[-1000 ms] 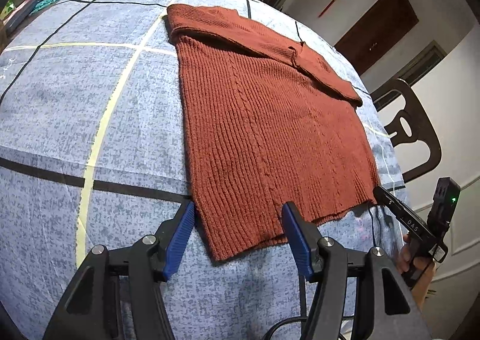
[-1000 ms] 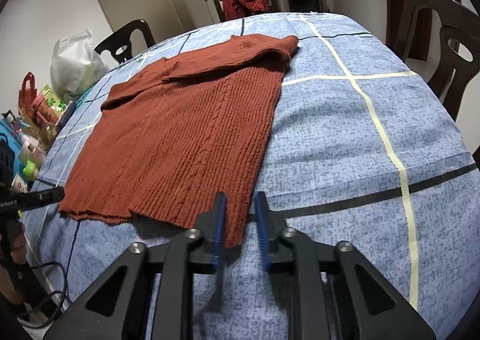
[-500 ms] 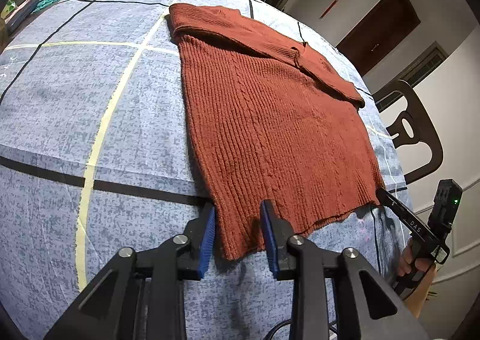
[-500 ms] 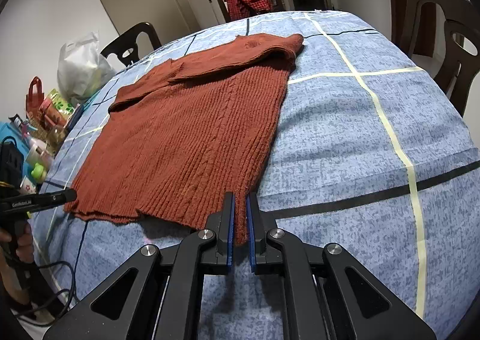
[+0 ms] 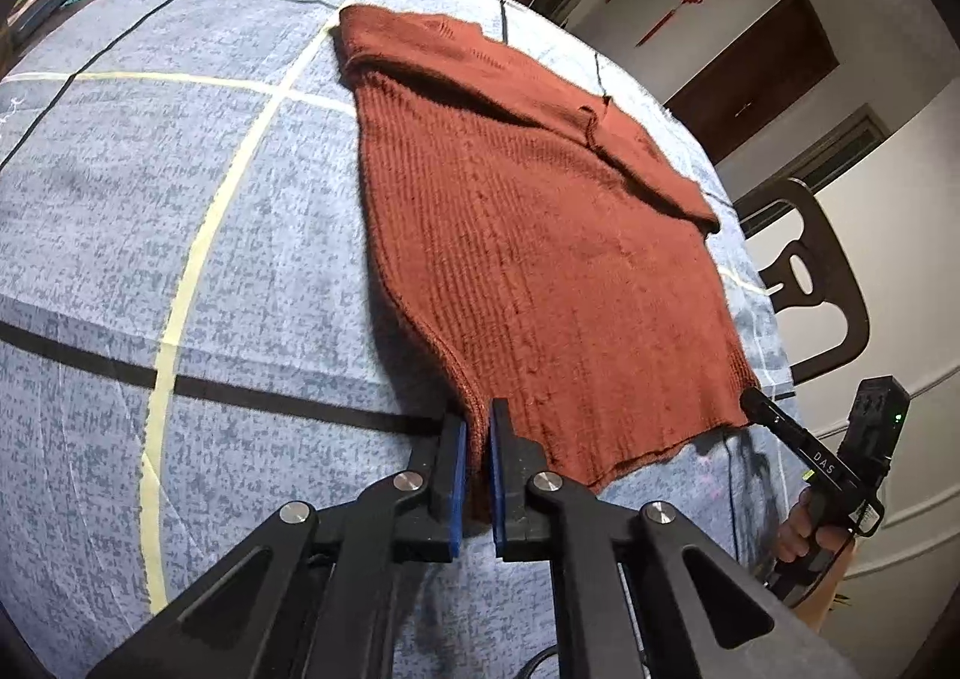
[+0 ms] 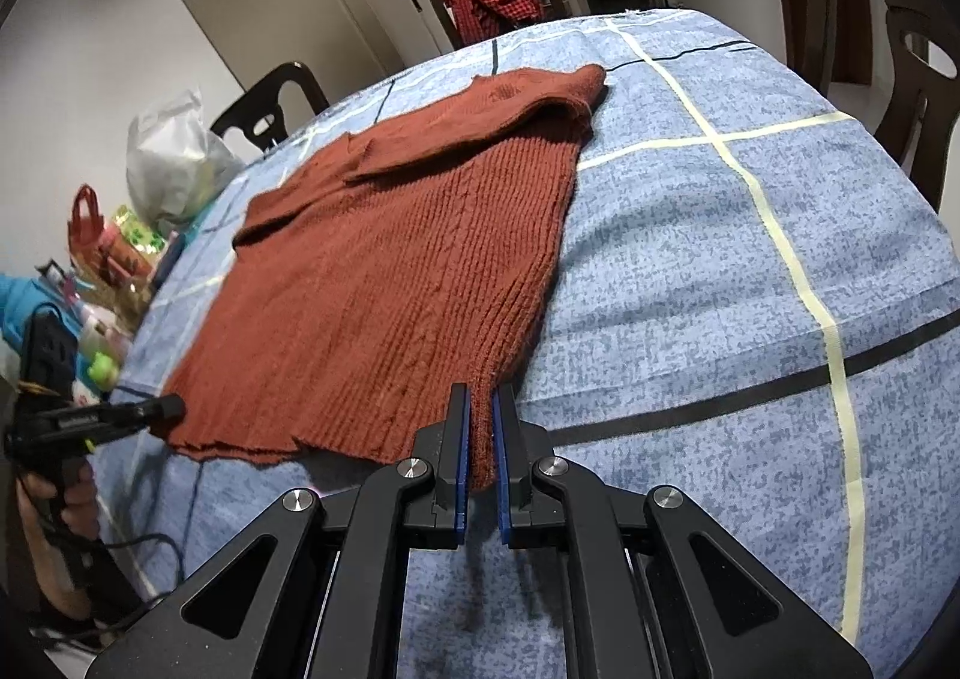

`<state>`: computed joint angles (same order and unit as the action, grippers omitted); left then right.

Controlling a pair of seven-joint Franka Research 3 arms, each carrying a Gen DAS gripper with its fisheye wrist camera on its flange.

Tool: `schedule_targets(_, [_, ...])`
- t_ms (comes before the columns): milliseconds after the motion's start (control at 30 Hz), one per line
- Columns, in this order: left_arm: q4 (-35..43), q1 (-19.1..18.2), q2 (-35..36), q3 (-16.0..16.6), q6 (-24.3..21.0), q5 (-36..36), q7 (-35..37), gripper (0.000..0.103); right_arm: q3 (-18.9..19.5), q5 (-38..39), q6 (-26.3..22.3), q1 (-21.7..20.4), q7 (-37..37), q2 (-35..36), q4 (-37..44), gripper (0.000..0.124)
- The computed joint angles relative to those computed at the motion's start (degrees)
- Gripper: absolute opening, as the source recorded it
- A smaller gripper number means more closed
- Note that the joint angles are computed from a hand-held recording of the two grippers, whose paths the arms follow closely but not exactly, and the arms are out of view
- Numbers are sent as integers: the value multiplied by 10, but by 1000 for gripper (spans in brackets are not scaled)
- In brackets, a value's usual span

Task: Fold small clothes
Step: 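Lift the hem with both grippers and fold it over toward the collar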

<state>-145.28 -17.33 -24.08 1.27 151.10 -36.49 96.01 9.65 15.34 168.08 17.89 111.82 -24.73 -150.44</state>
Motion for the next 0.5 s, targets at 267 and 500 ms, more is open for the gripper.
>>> schedule_targets(267, [15,-9,5,13,8,-32,25,8,-12,14,9,9,-10,1,7,7])
schedule_targets(500, [35,-6,20,13,17,-66,53,8,-24,32,19,17,-29,7,18,7])
